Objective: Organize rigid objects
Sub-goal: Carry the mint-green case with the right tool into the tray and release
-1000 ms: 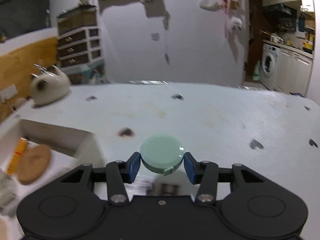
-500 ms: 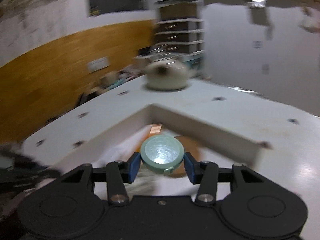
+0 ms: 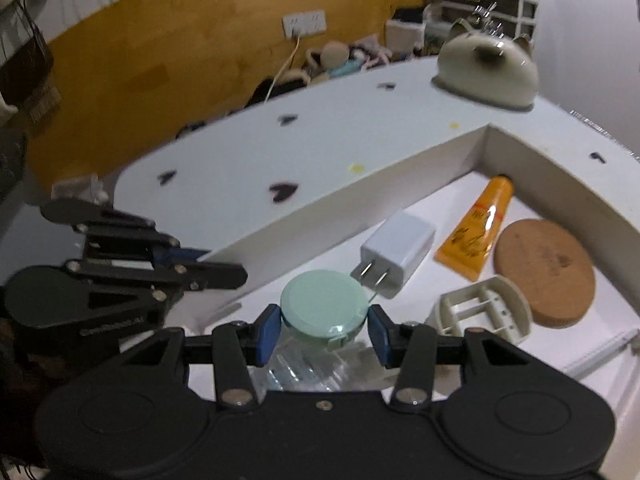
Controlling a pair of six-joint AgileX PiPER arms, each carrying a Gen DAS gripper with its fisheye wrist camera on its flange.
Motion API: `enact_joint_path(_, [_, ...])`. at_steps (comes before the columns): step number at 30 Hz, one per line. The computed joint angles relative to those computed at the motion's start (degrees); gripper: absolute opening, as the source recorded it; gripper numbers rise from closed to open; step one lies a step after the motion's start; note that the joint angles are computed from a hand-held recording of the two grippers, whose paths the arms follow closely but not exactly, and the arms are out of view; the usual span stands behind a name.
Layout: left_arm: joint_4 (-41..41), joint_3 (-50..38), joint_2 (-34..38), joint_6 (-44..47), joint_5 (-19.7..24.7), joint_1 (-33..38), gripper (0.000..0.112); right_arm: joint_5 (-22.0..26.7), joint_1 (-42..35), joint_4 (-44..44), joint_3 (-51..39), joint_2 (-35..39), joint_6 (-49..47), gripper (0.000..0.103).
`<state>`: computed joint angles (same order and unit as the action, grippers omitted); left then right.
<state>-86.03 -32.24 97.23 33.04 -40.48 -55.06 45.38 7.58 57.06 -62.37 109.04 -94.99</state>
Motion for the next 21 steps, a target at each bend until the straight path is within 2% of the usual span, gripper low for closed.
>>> enact_joint_path(4, [1.3,0.5,-0.2,-0.7,0.5,0.4,0.004,-1.7,1.8,-0.8,-2.2,1.6,3.9,0.048])
enact_joint_path(11, [2.6,1.0,-0.7,-1.3,1.0,0.7,0.005,-6.7,3.1,2.1,-3.6,3.3,4.9,0.048])
enact_joint_path(17, [2.3,0.9,-0.9,-0.1,1.6,1.2,0.005,-8.0,3.6,1.8,-2.4,2.5,6.3,0.050])
enact_joint_path(18, [2.3,0.9,-1.0,-0.1,1.6,1.2,0.005,-8.0,3.7,1.1,-2.4,2.3,7.2,0.053])
enact_joint_path(20, [2.3,0.9,-1.0,0.0,1.6,1.2,0.005,-7.6,3.5,0.8,-1.8,1.6,8.3,0.066])
enact_joint_path(21, [2.3,0.9,-1.0,0.0,1.6,1.2,0.005,-7.9,3.5,1.0,-1.2,1.1,8.3,0.068])
